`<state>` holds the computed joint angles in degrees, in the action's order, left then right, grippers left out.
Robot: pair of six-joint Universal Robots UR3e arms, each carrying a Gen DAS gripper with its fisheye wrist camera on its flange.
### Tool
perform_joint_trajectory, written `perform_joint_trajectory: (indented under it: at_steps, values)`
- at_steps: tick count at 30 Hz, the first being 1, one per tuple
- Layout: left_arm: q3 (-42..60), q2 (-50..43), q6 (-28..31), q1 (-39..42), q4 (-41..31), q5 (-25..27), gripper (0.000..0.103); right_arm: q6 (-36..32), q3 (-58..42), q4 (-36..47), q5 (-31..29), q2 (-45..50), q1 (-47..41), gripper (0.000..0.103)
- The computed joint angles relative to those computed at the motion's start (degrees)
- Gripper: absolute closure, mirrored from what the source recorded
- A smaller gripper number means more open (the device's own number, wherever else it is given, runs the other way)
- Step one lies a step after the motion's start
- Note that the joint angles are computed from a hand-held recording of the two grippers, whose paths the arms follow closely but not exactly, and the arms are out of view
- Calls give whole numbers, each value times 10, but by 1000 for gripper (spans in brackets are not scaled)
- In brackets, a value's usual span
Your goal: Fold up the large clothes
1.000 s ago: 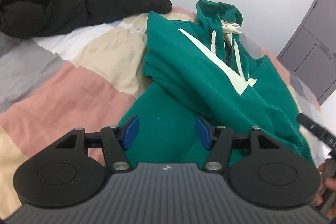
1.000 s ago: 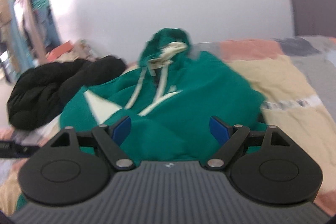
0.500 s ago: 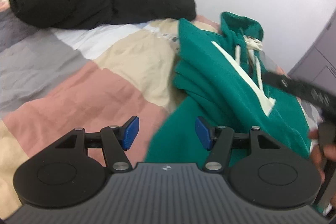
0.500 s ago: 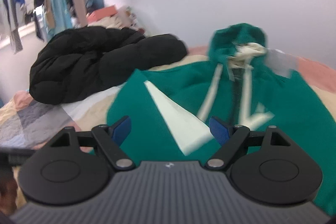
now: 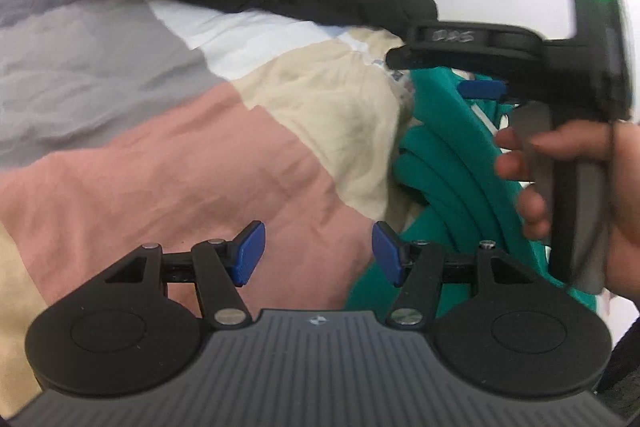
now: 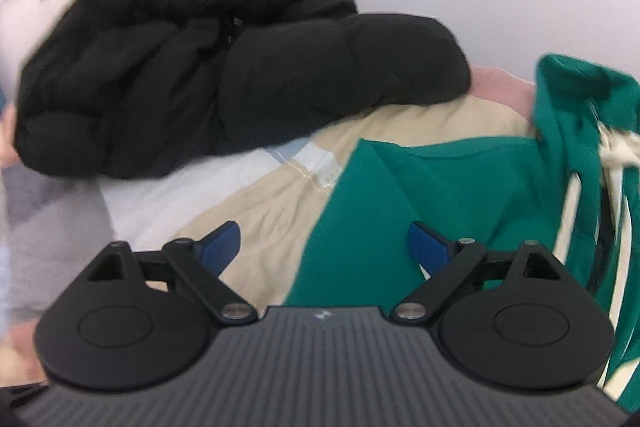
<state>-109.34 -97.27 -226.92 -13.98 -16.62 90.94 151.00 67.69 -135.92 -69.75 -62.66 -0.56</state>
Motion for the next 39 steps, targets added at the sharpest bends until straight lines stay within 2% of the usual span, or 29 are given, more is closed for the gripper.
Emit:
perform_joint_trajectory:
  at_steps: [8,10,11,12,13,14,19,22,24,26,29,31,34,39]
  values:
    - [-29,11,-32,14,27,8,39,-35,-138,71,-179,115,94,11]
    - [-36,14,-34,20,35,1,39,-32,-141,73,-187,119,98,14]
    - [-41,16,-38,23,41,-4,39,-30,-143,73,-194,120,99,32]
    - [-44,16,-41,26,48,-9,39,-28,-146,72,-205,120,102,59]
    - [-46,17,-43,29,52,-13,39,-30,-147,71,-210,117,103,70]
    - [-49,17,-46,30,58,-15,39,-32,-148,68,-220,115,105,93]
    - [-68,9,-60,35,116,-49,38,-29,-109,49,-126,41,57,95]
    - [-68,-1,-59,30,150,-64,38,-14,-101,49,-41,-5,9,95]
    - [-65,-8,-53,24,170,-70,38,-4,-96,31,37,-32,-31,95]
    - [-65,-16,-47,26,190,-88,38,19,-123,26,92,-35,-67,95]
    - [-60,-28,-40,23,208,-100,38,96,-209,46,140,-2,-108,95]
    - [-50,-40,-36,23,203,-111,38,119,-268,69,141,34,-117,95]
    - [-44,-68,-38,33,235,-163,38,116,-320,93,128,80,-114,95]
    - [-53,-105,-63,45,328,-220,40,98,-277,49,119,88,-97,95]
